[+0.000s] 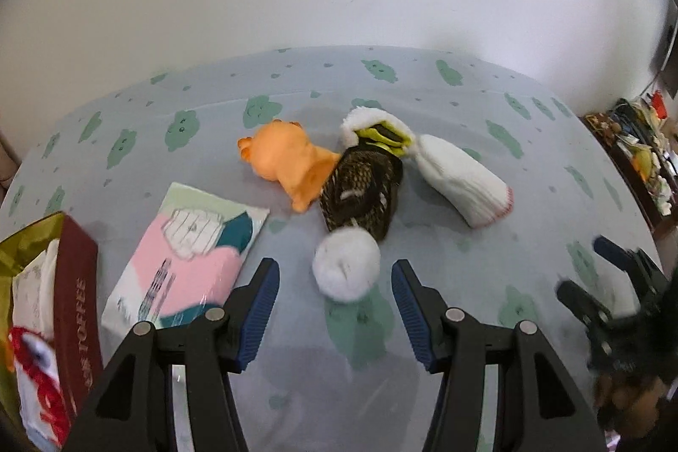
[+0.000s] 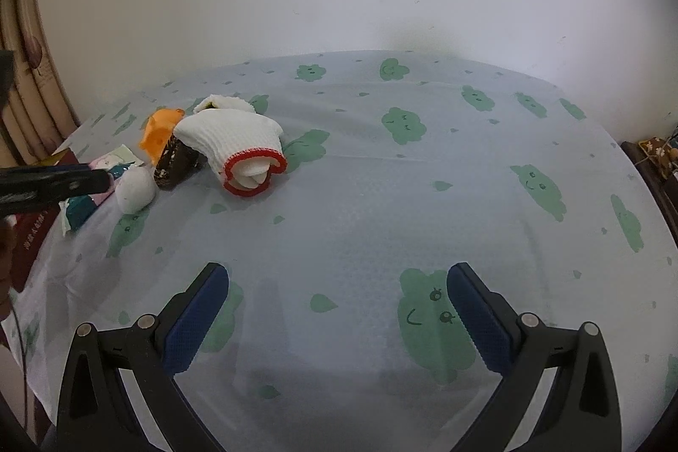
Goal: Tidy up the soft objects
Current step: 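Grasp the white ball with the left gripper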
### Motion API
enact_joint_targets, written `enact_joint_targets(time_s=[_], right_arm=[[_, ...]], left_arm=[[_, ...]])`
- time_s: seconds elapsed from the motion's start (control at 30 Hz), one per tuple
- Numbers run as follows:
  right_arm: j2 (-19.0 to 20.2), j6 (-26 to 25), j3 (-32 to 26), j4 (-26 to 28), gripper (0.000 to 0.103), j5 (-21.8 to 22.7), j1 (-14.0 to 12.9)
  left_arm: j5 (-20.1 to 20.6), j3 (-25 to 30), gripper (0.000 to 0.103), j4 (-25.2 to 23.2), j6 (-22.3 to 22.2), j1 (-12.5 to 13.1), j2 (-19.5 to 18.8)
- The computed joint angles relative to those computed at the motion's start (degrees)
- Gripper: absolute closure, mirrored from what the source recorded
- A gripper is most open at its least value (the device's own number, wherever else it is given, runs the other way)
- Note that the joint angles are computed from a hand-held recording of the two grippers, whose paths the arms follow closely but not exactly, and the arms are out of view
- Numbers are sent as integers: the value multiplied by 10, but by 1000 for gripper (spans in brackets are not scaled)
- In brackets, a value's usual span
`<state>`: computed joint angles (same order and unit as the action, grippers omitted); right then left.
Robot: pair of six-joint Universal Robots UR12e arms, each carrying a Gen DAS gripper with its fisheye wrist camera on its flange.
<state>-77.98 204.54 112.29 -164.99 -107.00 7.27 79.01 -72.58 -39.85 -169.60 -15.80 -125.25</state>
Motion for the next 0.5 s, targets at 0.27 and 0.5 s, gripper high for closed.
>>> enact_joint_targets(time_s=[0.27, 0.5], right_arm=[[0, 3, 1, -6, 0, 9, -2], [0, 10, 4, -12, 0, 10, -4]], left_arm=[[-21, 33, 47, -33, 5, -1, -28], [-62, 35, 73, -33, 3, 5, -39]])
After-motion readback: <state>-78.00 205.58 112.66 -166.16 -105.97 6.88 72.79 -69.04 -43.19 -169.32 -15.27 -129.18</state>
